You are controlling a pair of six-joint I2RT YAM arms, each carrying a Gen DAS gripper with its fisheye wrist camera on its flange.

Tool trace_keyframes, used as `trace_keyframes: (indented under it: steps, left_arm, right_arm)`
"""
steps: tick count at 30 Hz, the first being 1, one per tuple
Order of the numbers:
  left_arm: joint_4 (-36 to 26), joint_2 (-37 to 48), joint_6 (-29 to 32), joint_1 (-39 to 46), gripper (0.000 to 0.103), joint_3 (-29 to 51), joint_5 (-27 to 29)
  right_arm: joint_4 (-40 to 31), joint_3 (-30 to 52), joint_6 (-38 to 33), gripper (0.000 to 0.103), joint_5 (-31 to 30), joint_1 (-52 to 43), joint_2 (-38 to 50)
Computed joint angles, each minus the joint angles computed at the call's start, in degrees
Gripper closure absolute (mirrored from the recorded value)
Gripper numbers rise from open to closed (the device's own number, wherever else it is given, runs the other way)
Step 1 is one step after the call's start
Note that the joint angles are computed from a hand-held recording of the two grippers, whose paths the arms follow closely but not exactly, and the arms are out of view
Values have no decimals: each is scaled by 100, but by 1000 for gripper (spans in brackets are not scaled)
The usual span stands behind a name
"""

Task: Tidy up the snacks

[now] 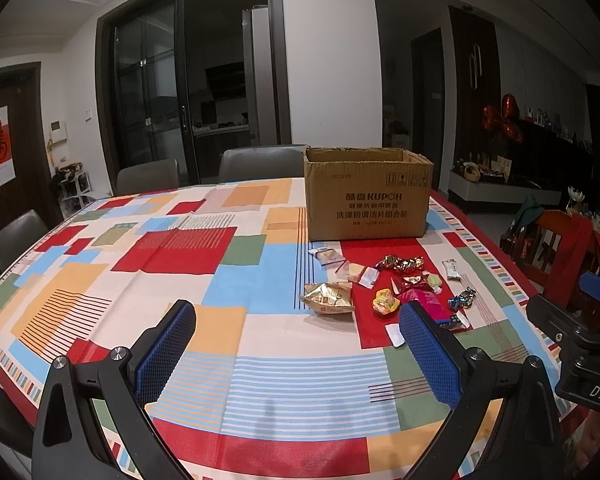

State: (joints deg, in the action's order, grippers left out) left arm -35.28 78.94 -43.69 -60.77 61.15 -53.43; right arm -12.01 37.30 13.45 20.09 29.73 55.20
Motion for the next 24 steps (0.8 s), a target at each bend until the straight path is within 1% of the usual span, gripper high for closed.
trace_keyframes:
  steps: [3, 8, 11, 16, 21, 24]
  left_arm:
    - [45, 81, 110, 122, 0, 7, 79]
    - [366, 258, 559, 450, 0, 2, 294]
    - [610, 370, 890, 724, 0, 7, 577]
    - [985, 660, 1362, 1216, 0, 107, 1218]
    - [1221, 991, 1752, 1571, 0, 345, 1533]
    - [1368, 1198, 1989, 1831, 0, 508, 1893]
  right_arm:
    - [1, 87, 28, 0, -202, -143, 275]
    - [35, 340, 24, 0, -394, -322, 877]
    - [68, 507, 4, 0, -509, -413, 1217]
    - [115, 897, -123, 0, -727, -565, 1882]
    - [151, 1372, -196, 0, -1000, -730, 2539]
    - [170, 1650, -184, 0, -1231, -833, 2872]
